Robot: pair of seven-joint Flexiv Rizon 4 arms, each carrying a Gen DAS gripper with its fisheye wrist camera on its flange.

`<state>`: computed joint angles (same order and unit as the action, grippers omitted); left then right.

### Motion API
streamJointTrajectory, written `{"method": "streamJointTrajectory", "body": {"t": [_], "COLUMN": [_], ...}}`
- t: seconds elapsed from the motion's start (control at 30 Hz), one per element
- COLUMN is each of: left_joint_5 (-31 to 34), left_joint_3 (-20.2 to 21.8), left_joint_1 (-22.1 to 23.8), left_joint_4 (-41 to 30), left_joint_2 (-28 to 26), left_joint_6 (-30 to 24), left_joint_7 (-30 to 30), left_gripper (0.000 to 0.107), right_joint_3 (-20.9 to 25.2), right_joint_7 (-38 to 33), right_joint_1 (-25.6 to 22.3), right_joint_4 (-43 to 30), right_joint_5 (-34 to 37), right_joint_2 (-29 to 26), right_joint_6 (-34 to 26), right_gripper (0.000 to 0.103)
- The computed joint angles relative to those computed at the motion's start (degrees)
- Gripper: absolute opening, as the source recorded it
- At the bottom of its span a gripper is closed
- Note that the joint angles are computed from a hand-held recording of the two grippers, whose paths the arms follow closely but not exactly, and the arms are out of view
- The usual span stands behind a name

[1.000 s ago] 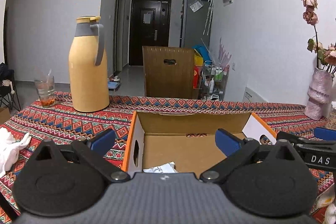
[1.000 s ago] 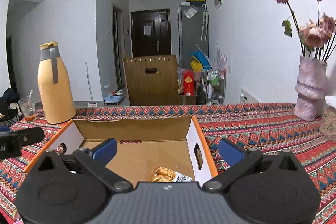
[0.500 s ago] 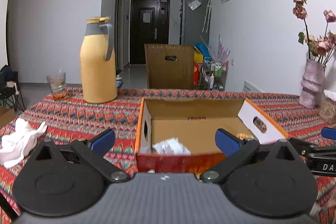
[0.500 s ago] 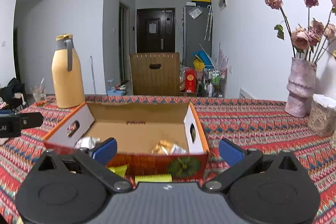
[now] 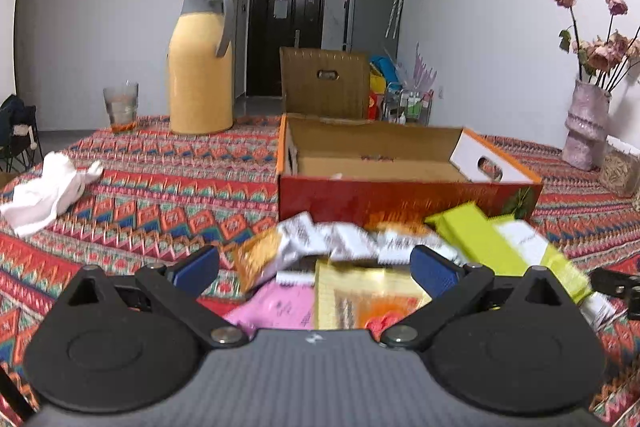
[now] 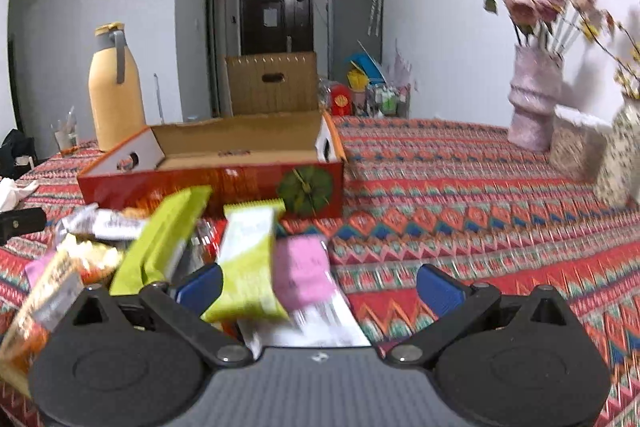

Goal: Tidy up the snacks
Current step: 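Move both grippers back over the snack pile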

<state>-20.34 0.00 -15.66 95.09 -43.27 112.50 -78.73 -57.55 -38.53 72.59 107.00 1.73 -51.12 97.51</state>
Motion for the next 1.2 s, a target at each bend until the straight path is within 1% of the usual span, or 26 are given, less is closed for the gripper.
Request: {"method": "streamJointTrajectory", "body": {"t": [0.1,0.17,0.27,0.4,0.5,0.67,0.83,1.07,1.13,1.17,1.2], "left_joint_5": [-0.7,0.4,0.7,0.8,1.4,2.3,2.6,2.8,3.0,3.0,3.0], "left_joint_3": [0.5,-1.0,-1.2,-1.3,-1.7,-2.3,-2.1,-2.1,-2.2,-2.2,-2.2], "left_joint_1": [-0.4,0.9,1.2,1.4,1.7,2.4,2.3,2.4,2.5,2.4,2.4], "left_joint_4": [0.2,0.4,0.4,0.2,0.2,0.4,0.3,0.4,0.5,0.4,0.4], "left_joint_2": [-0.6,-0.6,-0.9,-1.0,-1.0,-0.9,-0.9,-0.8,-0.8,-0.8,-0.8], "left_joint_6": [0.1,0.6,0.5,-0.1,-0.2,-0.4,-0.5,-0.6,-0.6,-0.6,-0.7], "left_joint_7": [-0.4,-0.9,-1.2,-1.7,-1.9,-2.4,-2.8,-3.1,-3.2,-3.2,-3.3], "left_gripper": [0.103,0.103,0.103,0.103,0.103,0.103,0.103,0.103,0.103,0.103,0.103], "right_joint_3": [-1.4,-2.4,-2.7,-0.7,1.5,3.8,6.7,10.2,11.4,11.9,12.6], "right_joint_7": [1.0,2.0,2.8,2.5,1.5,-0.7,-2.7,-2.2,-2.0,-1.7,-1.7], "right_joint_1": [1.1,1.4,0.8,-0.9,-2.1,-3.0,-5.4,-8.7,-9.9,-10.5,-11.1], "right_joint_4": [1.1,1.3,0.8,0.5,0.9,0.7,-1.4,-3.5,-3.6,-3.6,-3.6], "right_joint_5": [0.9,1.5,1.0,-1.5,-3.1,-4.5,-7.2,-12.9,-13.9,-14.1,-14.0], "right_joint_2": [-0.5,-1.2,-1.4,0.0,1.5,2.7,3.3,3.9,4.2,4.2,4.5], "right_joint_6": [-0.4,-0.5,-1.9,-2.8,-2.1,-1.3,-3.6,-6.2,-5.7,-4.8,-4.0], "right_gripper": [0.103,0.103,0.103,0.103,0.103,0.103,0.103,0.103,0.100,0.097,0.088]}}
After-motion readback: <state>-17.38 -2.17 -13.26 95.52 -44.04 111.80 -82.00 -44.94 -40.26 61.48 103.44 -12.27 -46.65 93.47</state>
